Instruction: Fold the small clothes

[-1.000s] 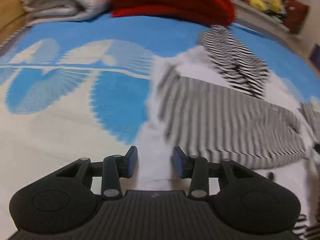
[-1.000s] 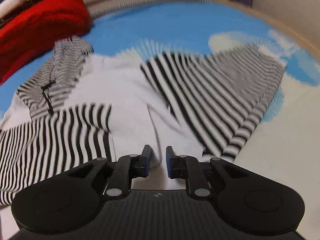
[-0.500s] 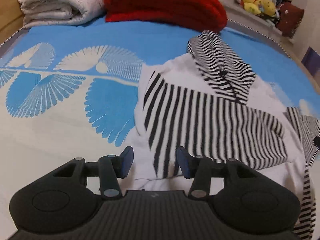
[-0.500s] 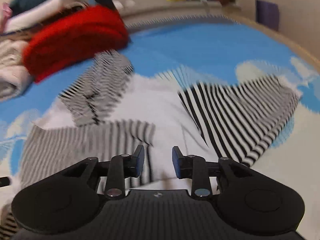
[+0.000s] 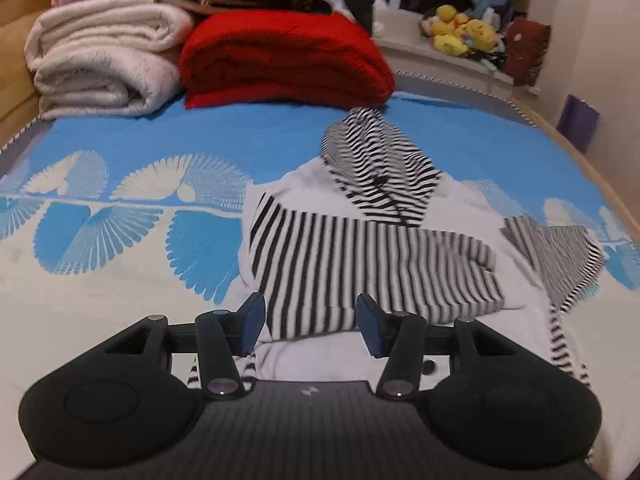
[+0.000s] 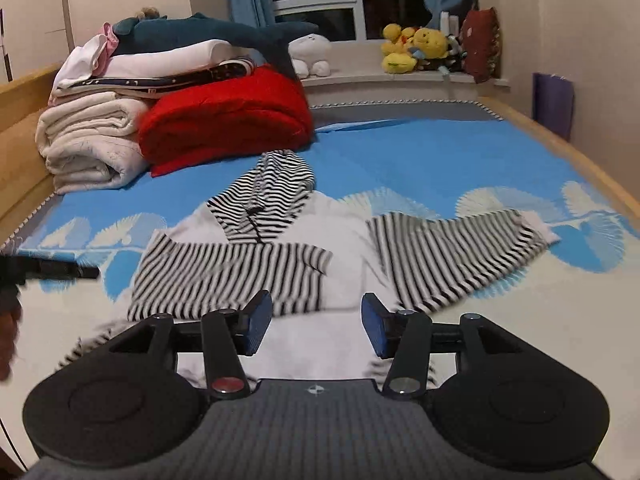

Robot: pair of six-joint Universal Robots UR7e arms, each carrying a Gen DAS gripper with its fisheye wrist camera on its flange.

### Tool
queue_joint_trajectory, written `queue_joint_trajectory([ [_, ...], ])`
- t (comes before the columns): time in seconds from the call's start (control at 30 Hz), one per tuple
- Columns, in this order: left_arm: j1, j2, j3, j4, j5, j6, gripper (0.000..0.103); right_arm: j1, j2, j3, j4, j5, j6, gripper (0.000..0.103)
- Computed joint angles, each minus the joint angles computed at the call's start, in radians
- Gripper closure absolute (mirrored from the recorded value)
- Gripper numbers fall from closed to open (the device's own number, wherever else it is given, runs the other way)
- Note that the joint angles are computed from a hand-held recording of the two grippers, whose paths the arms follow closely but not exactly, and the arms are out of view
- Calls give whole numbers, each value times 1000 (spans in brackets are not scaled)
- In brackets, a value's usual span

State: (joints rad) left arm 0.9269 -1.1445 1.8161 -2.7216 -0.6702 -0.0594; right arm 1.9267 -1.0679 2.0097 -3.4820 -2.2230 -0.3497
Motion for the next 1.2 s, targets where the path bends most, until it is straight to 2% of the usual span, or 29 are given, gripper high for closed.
queue_joint_trajectory([
  [0.1, -52, -64, 80, -19, -2, 5, 39, 14, -28, 72, -90, -36, -37, 52],
  [0.17, -89, -111, 151, -41, 1, 9, 33, 24, -43, 102, -109, -69, -63, 52],
  [0.27, -125, -158, 243, -71, 12, -9, 30, 40, -67, 149, -175, -95, -127, 52],
  [0.33, -138, -176, 283, -41, 19, -44, 30, 42, -95, 180, -201, -106, -129, 52],
  [0.4, -144, -177, 290, 6, 37, -90, 30, 40, -124, 200, -205, -120, -104, 52],
  [0.53, -156, -138, 299, -40, 91, -46, 28, 29, -175, 239, -230, -125, -52, 52],
  [0.7, -152, -139, 299, -25, 69, -79, 27, 18, -230, 271, -242, -113, 20, 52],
  [1.1, -154, -143, 319, -133, 85, -12, 25, 8, -229, 286, -271, -104, -18, 52],
  [1.2, -147, -138, 351, -250, 78, 72, 23, -1, -223, 283, -270, -96, -10, 52],
])
